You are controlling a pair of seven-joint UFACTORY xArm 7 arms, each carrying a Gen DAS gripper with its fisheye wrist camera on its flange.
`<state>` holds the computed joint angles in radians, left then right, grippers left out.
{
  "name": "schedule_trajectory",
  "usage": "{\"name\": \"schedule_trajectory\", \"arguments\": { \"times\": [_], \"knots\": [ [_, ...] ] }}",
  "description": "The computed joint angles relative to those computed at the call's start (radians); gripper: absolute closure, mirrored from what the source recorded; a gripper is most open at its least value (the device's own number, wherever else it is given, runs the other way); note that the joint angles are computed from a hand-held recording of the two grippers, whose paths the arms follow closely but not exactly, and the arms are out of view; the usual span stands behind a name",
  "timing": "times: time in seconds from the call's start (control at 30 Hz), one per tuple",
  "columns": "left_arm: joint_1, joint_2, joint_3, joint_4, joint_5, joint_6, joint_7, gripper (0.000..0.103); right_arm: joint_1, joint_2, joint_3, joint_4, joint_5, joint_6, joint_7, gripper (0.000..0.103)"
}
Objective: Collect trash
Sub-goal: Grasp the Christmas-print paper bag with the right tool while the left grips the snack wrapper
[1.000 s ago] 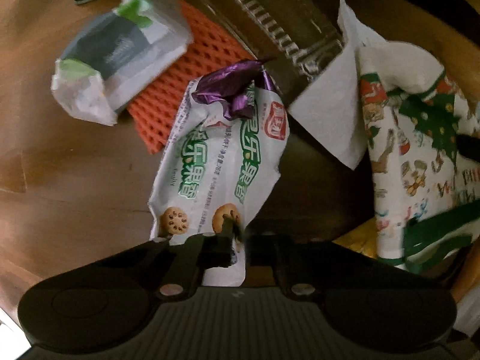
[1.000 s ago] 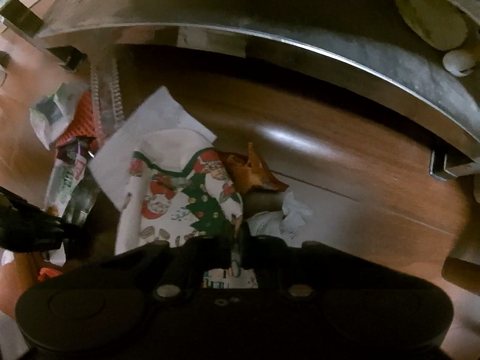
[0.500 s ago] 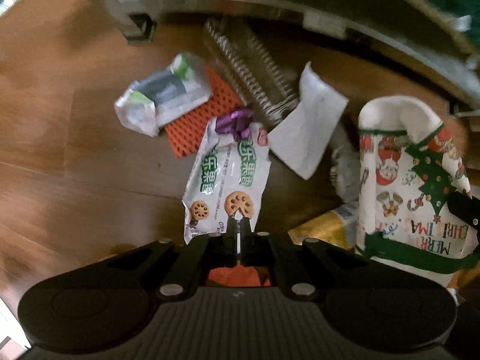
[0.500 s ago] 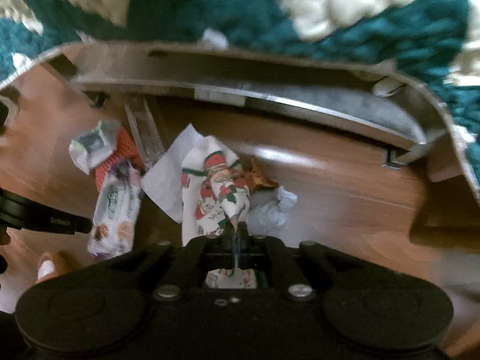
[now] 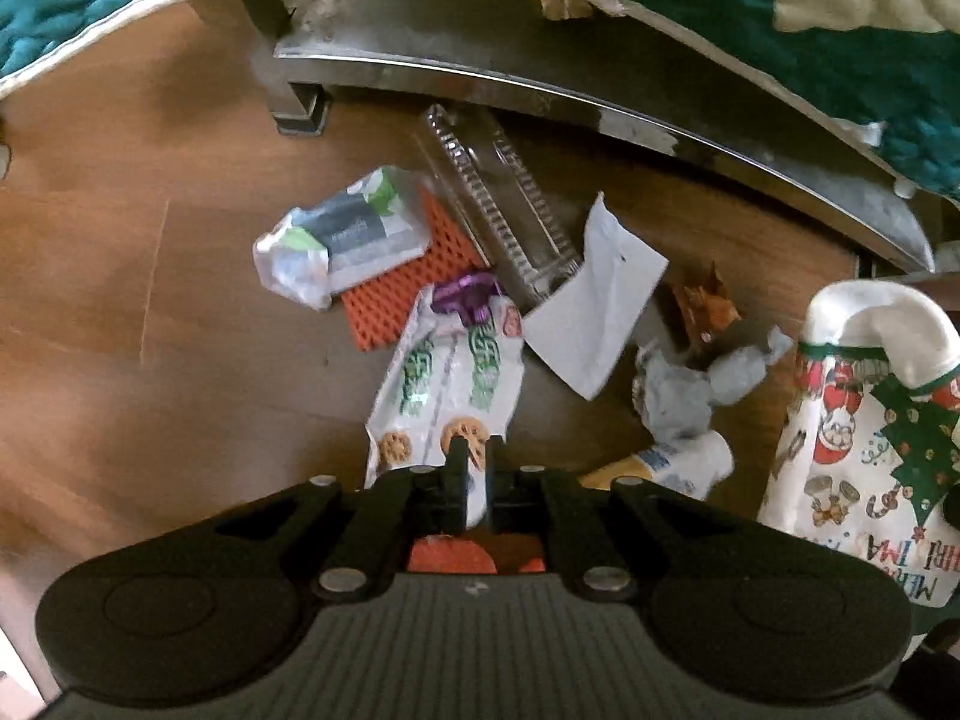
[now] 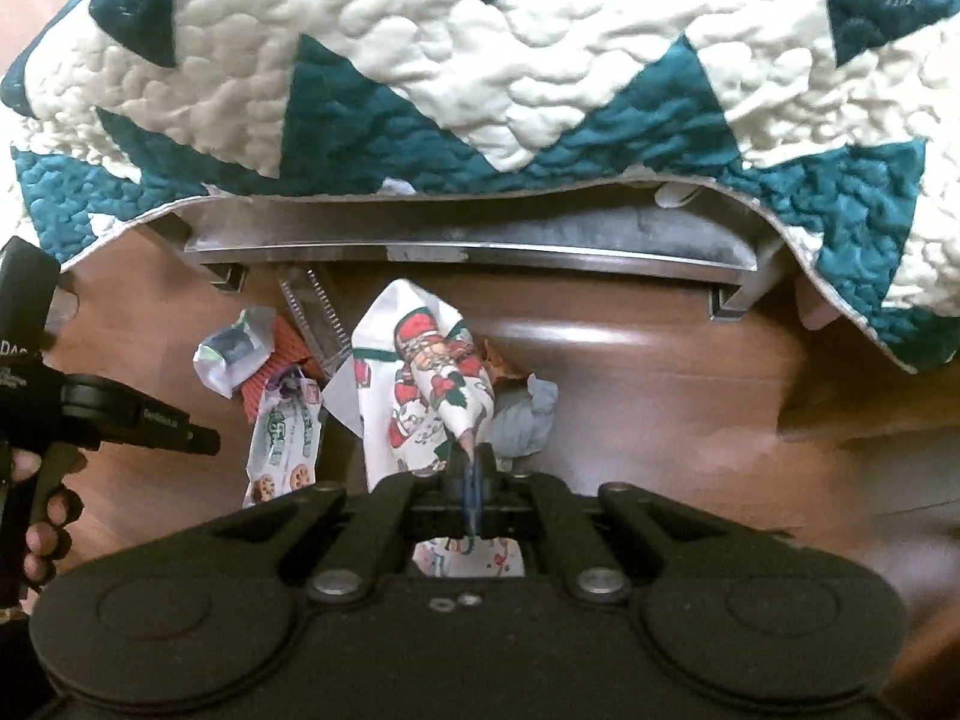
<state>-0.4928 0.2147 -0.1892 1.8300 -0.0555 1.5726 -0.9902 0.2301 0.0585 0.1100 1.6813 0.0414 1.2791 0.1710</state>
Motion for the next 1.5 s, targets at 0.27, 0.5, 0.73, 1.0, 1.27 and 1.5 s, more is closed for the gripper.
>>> {"name": "schedule_trajectory", "arguments": {
  "times": [0.27,0.5,0.73,1.0,1.27,1.5],
  "knots": [
    [-0.001,0.049,0.003,-0.05,0.074,-0.02,0.233,0.038,0.001,0.057,0.001,0.021,0.051,-0.004,0.001,0.102],
    [-0.02,0.069,0.006,-0.108,0.17,-0.145,0.389,0.038,-0.002,0.077,-0.001,0.036,0.069,0.04,0.009,0.101],
    [-0.027,0.066,0.014,-0.172,0.191,-0.197,0.411,0.05,0.002,0.094,0.001,0.048,0.073,0.071,0.012,0.101],
    [-0.015,0.041,0.015,-0.217,0.178,-0.263,0.394,0.076,0.012,0.112,0.001,0.068,0.047,0.096,0.026,0.101],
    [-0.022,0.065,0.015,-0.115,0.171,-0.184,0.363,0.082,0.019,0.104,0.001,0.059,0.027,0.085,0.031,0.101],
    [-0.062,0.09,0.014,0.074,0.19,-0.031,0.311,0.082,0.026,0.069,0.002,0.052,-0.003,0.062,0.054,0.101]
  ]
}}
